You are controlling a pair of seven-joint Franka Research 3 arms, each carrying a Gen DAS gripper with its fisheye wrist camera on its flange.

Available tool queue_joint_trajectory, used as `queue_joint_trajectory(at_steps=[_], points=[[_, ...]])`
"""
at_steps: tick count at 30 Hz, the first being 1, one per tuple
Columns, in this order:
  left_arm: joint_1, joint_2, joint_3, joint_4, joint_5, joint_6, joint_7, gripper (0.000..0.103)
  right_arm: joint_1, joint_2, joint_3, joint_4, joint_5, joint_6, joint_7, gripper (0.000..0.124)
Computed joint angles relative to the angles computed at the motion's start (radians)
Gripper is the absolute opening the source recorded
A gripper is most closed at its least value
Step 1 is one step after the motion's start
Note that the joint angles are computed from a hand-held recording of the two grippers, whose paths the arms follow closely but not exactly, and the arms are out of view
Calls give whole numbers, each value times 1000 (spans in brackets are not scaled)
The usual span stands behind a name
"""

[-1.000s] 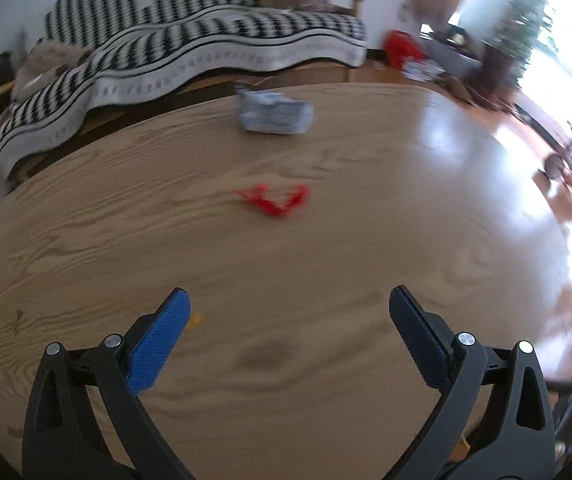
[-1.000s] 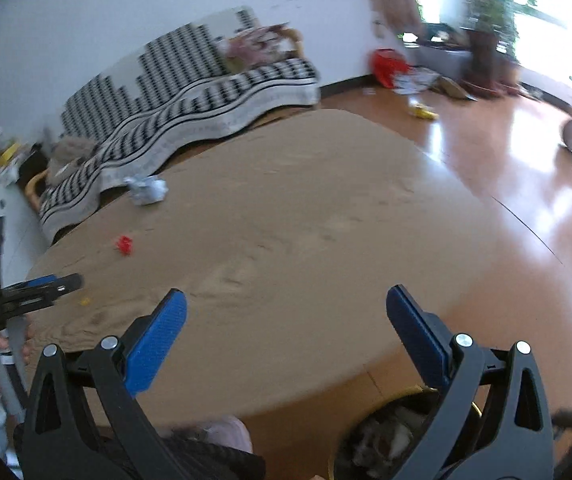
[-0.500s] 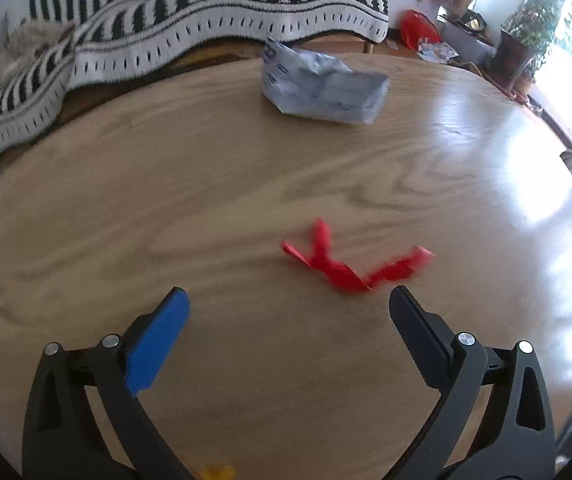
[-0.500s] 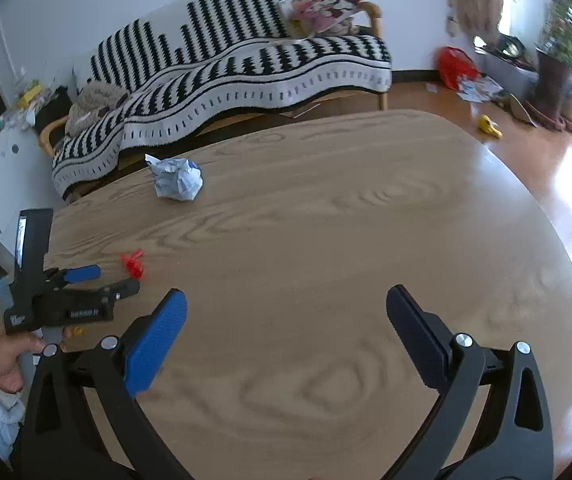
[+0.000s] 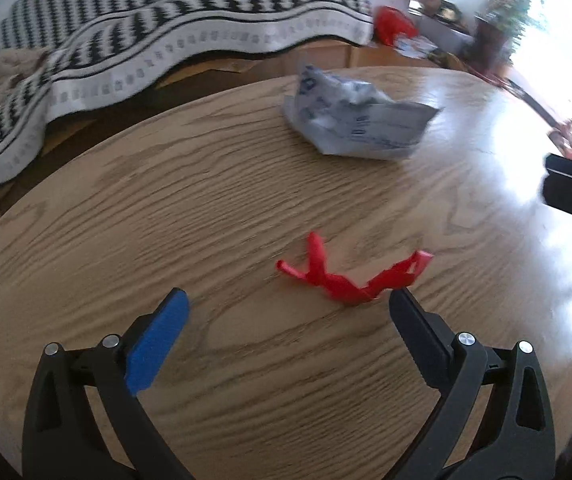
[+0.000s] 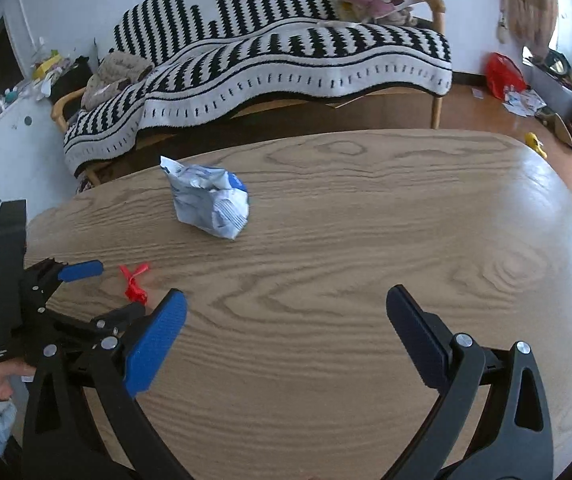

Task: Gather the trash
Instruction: 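Grasp the red ribbon with left tool while right tool grasps crumpled wipes packet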

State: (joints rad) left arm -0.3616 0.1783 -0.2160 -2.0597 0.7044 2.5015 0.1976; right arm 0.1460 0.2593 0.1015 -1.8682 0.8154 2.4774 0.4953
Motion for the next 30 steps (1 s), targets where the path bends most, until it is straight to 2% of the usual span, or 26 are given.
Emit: queue_joint_trajectory(at_steps=[2,4,9,12,14,18,23,25,30], points=[[19,-11,-5,-19,-44,57,51,97,15,23,6,29,-19,6,17,97],[25,-20,-5,-33,-76,93,44,97,25,41,12,51,-35,16,28,97],[9,18,8,16,-59,108,-41,97,22,64,30,86,-17,18,50,97],[-7,55,25,65,-19,71,-74,97,22,64,32,87,-14,21,54,97],[-21,71,33,94,10,11,-85,97,21,69,30,96,-22,6,65,97],[-6,14,28,23,-3,31,-120,97,20,64,33,92,-26,5,48,97],[11,-94,0,-91,-19,-48,-146,97,25,76,34,105,-35,-5,38,97],[24,-122,-9,-121,-36,-55,-153,97,33,92,33,122,-56,-5,47,97],[32,-75,-24,-59,-20,-71,-74,97,56,140,39,177,-122,-32,77,97]])
